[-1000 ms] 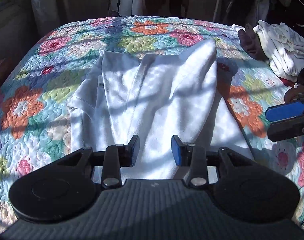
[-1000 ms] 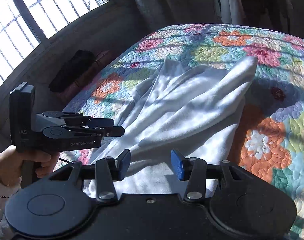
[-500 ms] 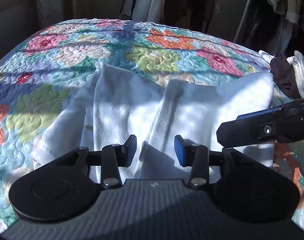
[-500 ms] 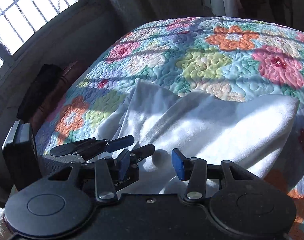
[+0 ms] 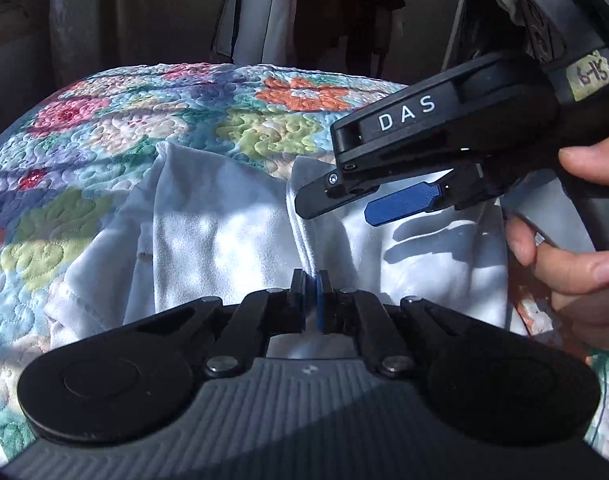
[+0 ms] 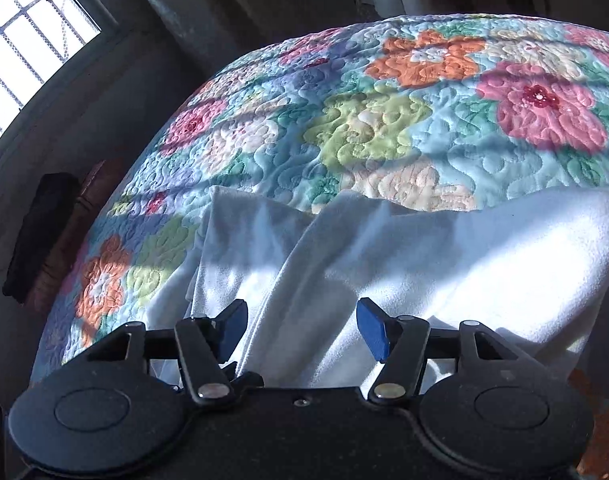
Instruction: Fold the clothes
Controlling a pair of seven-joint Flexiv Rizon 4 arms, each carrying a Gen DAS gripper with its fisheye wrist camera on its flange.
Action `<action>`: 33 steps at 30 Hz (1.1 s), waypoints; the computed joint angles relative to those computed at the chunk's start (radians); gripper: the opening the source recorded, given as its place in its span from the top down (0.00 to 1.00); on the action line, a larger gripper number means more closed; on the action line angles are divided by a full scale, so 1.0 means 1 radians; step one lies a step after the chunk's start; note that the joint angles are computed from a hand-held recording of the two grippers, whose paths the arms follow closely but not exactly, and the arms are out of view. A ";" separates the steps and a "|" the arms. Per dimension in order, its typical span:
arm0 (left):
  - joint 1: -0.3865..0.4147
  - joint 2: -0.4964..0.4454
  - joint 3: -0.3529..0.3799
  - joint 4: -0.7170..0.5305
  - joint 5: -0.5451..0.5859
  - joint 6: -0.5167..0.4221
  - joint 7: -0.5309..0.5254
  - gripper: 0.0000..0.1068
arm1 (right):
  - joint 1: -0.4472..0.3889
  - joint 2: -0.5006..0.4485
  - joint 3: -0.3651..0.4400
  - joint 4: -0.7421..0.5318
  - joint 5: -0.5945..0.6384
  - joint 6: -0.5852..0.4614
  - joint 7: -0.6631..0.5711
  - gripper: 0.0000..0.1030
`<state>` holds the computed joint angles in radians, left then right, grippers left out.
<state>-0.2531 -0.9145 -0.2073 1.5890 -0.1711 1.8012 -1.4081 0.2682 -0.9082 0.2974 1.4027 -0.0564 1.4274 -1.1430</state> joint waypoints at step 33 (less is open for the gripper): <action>-0.183 0.029 0.349 0.106 -0.312 0.052 0.006 0.99 | 0.114 -0.125 -0.011 -0.143 -0.253 0.212 0.141 0.61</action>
<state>-0.4365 -0.8857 0.1418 1.6952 -0.4835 1.8537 -1.4019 0.3822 -1.0330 0.2862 1.2601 -0.3099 1.6398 -1.0020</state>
